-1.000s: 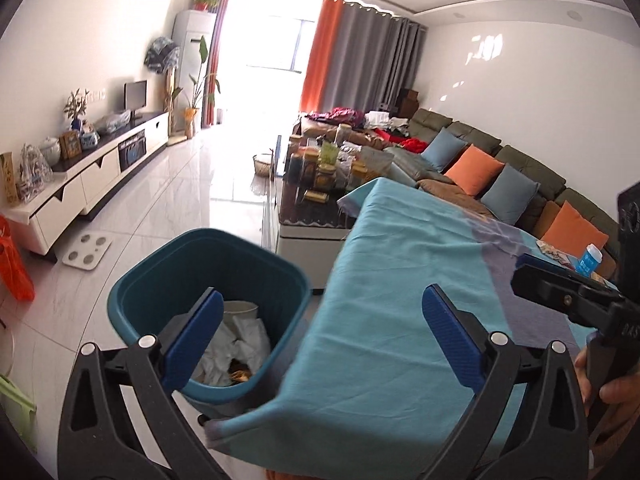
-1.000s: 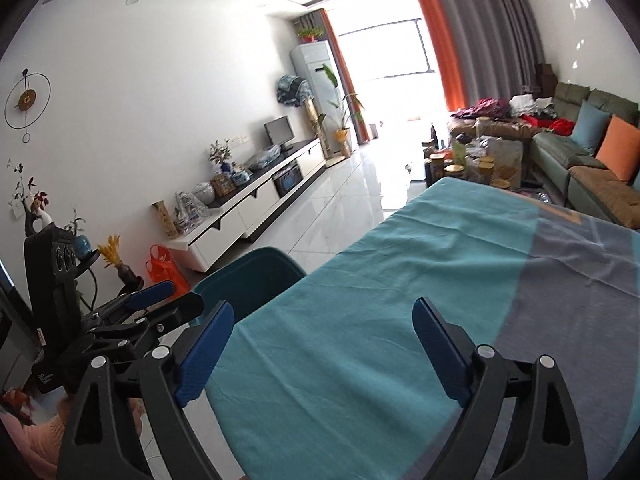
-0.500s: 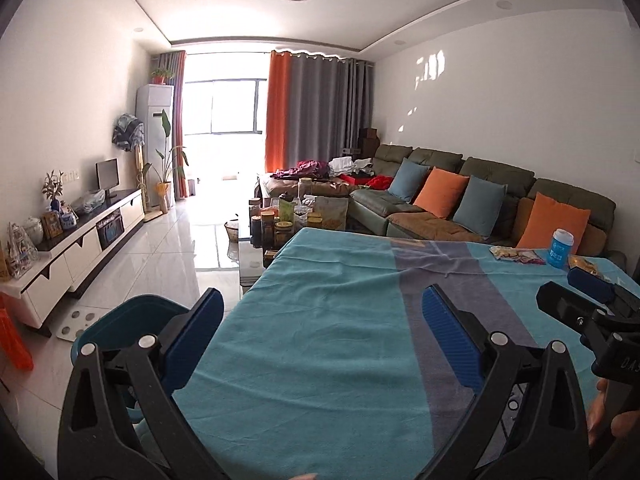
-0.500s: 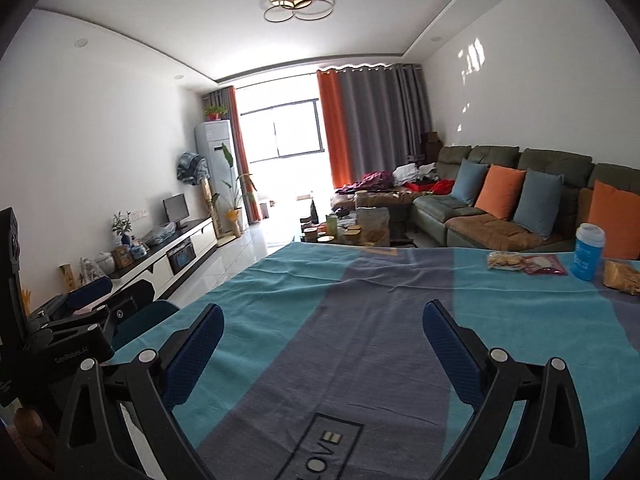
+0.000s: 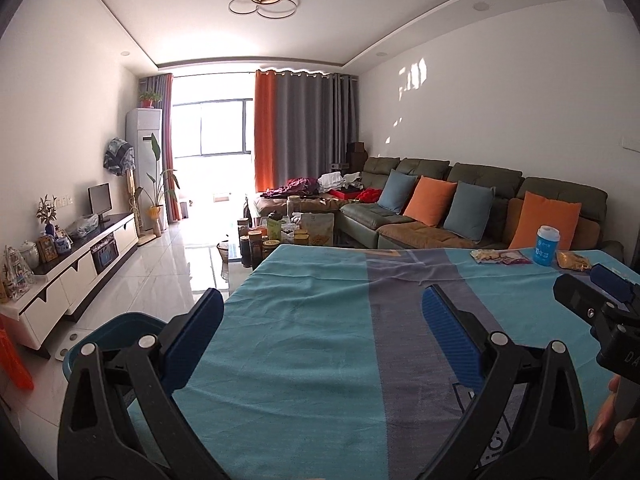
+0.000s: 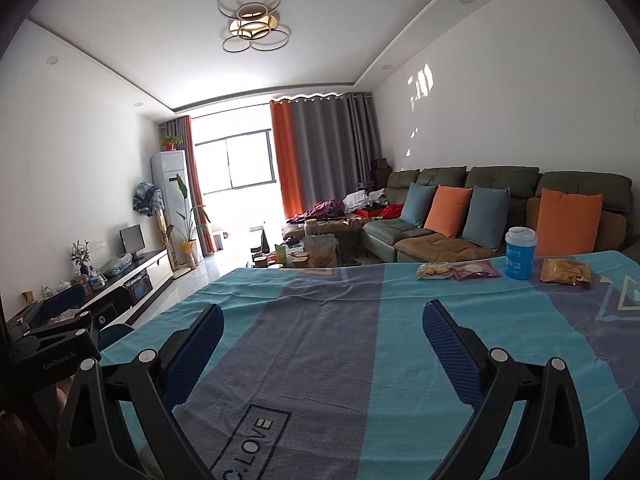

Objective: Collect trash

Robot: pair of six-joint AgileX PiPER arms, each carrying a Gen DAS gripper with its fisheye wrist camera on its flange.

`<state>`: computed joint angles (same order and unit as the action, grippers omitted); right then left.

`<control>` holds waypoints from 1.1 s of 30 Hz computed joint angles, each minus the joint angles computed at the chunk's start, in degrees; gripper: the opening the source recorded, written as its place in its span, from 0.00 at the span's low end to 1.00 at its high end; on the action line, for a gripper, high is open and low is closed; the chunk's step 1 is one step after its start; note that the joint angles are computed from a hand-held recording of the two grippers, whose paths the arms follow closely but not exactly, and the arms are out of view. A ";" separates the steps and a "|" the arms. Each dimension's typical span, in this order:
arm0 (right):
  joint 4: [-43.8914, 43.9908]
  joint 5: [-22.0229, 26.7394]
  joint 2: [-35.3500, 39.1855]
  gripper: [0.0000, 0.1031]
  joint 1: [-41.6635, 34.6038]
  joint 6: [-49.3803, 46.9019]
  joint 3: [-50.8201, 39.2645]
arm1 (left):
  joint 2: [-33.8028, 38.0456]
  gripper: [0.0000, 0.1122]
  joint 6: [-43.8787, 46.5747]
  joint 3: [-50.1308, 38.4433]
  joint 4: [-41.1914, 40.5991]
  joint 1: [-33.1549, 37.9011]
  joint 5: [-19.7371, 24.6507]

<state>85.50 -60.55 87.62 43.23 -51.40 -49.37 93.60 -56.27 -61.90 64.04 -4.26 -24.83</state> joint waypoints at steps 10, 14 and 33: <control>0.87 -5.73 -0.31 0.93 2.29 1.12 1.18 | -0.99 0.87 1.95 1.41 -1.63 0.13 -1.92; 1.00 -6.07 -0.74 0.93 2.61 1.32 1.49 | -1.33 0.87 1.70 1.55 -1.42 0.22 -2.08; 2.34 -7.95 -1.10 0.93 3.81 0.56 1.22 | -1.13 0.87 2.28 1.34 -2.37 0.33 -1.91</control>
<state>87.85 -68.50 86.52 47.04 -50.84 -48.15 92.46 -53.99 -60.56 61.66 -3.93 -26.74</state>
